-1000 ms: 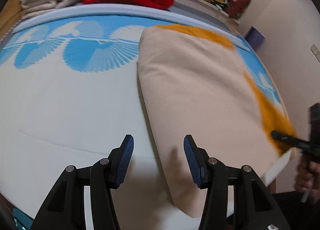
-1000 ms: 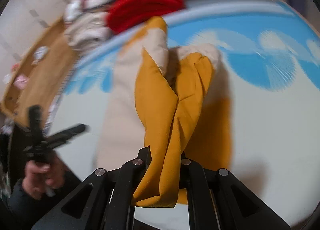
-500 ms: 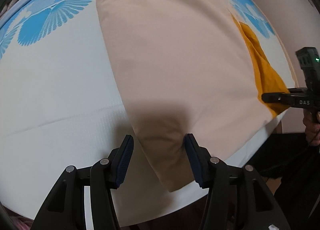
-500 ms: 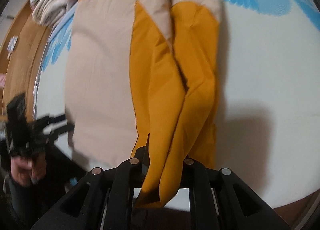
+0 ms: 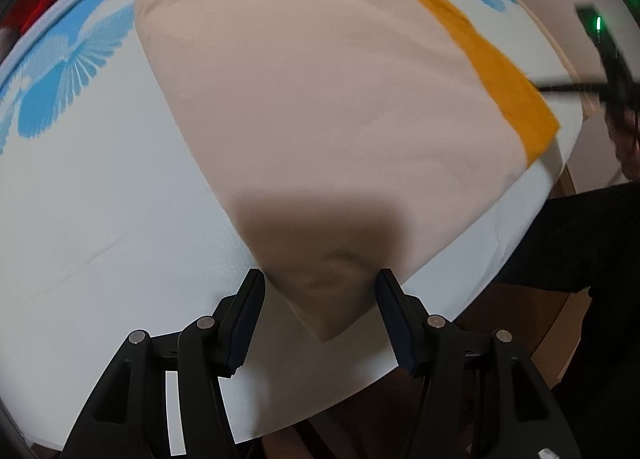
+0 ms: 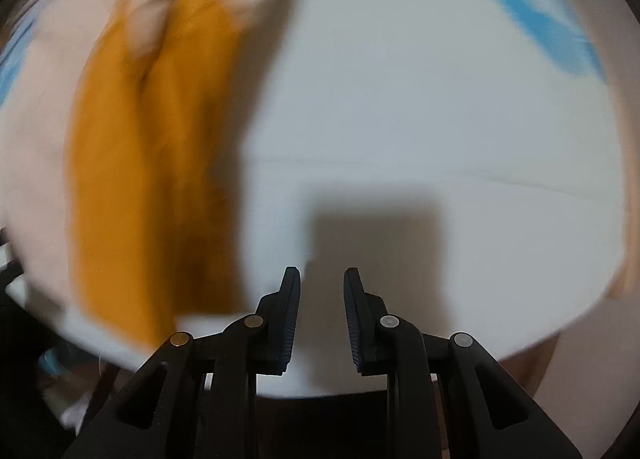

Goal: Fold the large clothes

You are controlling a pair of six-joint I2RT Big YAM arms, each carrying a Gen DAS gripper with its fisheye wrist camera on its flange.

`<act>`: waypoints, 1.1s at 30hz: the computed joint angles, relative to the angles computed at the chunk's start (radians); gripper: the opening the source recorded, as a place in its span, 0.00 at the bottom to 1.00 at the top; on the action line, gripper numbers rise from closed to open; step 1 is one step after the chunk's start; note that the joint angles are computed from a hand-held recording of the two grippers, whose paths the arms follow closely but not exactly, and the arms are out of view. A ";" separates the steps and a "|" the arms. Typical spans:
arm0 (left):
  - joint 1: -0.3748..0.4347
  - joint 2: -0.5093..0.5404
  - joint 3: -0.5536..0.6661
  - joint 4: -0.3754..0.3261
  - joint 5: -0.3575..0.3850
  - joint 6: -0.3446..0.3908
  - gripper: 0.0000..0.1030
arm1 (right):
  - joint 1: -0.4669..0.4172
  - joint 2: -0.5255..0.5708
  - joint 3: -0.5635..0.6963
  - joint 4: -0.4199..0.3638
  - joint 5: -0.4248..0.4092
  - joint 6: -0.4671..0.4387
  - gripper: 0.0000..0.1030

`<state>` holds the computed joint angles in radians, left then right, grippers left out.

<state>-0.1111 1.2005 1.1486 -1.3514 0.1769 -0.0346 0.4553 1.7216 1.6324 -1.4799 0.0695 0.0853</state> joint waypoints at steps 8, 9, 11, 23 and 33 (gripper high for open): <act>0.178 -0.003 0.047 0.112 0.076 -0.177 0.63 | -0.016 -0.048 0.015 0.332 -0.434 0.226 0.82; 0.196 0.018 0.058 0.120 0.088 -0.203 0.63 | 0.002 -0.012 0.048 0.290 -0.429 0.201 0.82; 0.237 0.067 0.064 0.142 0.110 -0.268 0.63 | 0.053 0.059 0.103 0.203 -0.370 0.159 0.82; 0.356 0.292 0.059 0.396 0.510 -0.524 0.70 | 0.057 0.161 0.105 0.159 -0.408 0.210 0.80; 0.322 0.322 0.093 0.516 0.497 -0.549 0.46 | 0.079 0.101 0.030 0.247 -0.454 0.172 0.21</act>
